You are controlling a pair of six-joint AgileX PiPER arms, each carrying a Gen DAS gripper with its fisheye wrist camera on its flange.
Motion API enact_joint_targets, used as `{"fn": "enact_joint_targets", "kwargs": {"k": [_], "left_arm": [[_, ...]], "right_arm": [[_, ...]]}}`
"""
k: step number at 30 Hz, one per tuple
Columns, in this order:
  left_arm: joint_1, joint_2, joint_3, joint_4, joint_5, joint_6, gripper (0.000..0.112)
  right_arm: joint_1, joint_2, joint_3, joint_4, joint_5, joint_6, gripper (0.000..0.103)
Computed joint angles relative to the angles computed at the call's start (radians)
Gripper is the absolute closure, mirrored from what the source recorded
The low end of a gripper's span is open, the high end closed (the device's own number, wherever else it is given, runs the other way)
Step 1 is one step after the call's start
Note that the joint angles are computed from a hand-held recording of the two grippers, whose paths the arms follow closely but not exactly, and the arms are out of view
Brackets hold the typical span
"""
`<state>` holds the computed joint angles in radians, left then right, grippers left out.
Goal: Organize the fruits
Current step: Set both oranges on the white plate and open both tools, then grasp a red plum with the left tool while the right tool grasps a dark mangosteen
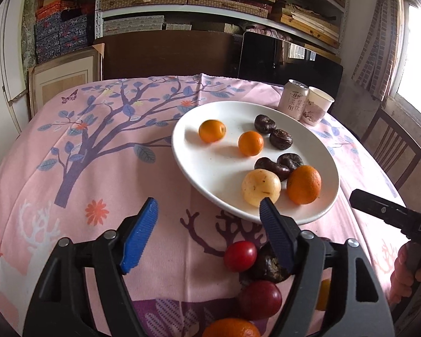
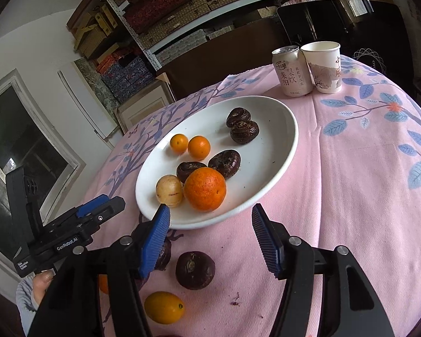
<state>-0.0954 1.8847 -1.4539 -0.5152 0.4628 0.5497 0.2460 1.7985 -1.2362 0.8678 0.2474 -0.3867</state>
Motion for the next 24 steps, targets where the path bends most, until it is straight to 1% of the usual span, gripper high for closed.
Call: {"fn": "enact_joint_targets", "kwargs": {"k": [4, 8, 12, 14, 15, 16, 18, 20, 21, 22, 24], "left_arm": [[0.013, -0.043, 0.085, -0.054, 0.002, 0.079, 0.034], [0.004, -0.061, 0.133, -0.036, -0.016, 0.09, 0.033], [0.016, -0.038, 0.115, -0.091, 0.029, 0.143, 0.033], [0.009, -0.017, 0.097, -0.047, 0.039, 0.108, 0.033], [-0.001, -0.003, 0.084, 0.016, 0.033, 0.05, 0.033], [-0.003, 0.006, 0.079, 0.056, 0.019, 0.009, 0.029], [0.014, 0.015, 0.061, 0.089, 0.016, -0.044, 0.027], [0.046, 0.014, 0.051, 0.116, 0.008, -0.114, 0.027], [0.064, 0.016, 0.044, 0.111, 0.015, -0.13, 0.028], [0.086, 0.021, 0.034, 0.074, 0.034, -0.114, 0.028], [0.123, 0.027, 0.023, -0.035, 0.075, -0.039, 0.028]], "right_arm": [[0.004, -0.039, 0.055, 0.003, -0.027, 0.002, 0.035], [-0.016, -0.068, 0.097, 0.133, -0.028, -0.109, 0.034], [-0.028, -0.071, 0.103, 0.144, -0.023, -0.117, 0.032], [-0.028, -0.064, 0.095, 0.11, -0.012, -0.084, 0.032], [-0.028, -0.062, 0.092, 0.097, -0.008, -0.072, 0.032], [-0.028, -0.061, 0.091, 0.096, -0.006, -0.072, 0.032], [-0.026, -0.065, 0.096, 0.098, -0.009, -0.074, 0.032], [-0.026, -0.07, 0.1, 0.107, -0.012, -0.081, 0.032], [-0.026, -0.072, 0.102, 0.116, -0.013, -0.09, 0.032], [-0.026, -0.073, 0.103, 0.119, -0.011, -0.093, 0.032], [-0.026, -0.071, 0.101, 0.125, -0.003, -0.1, 0.032]]}}
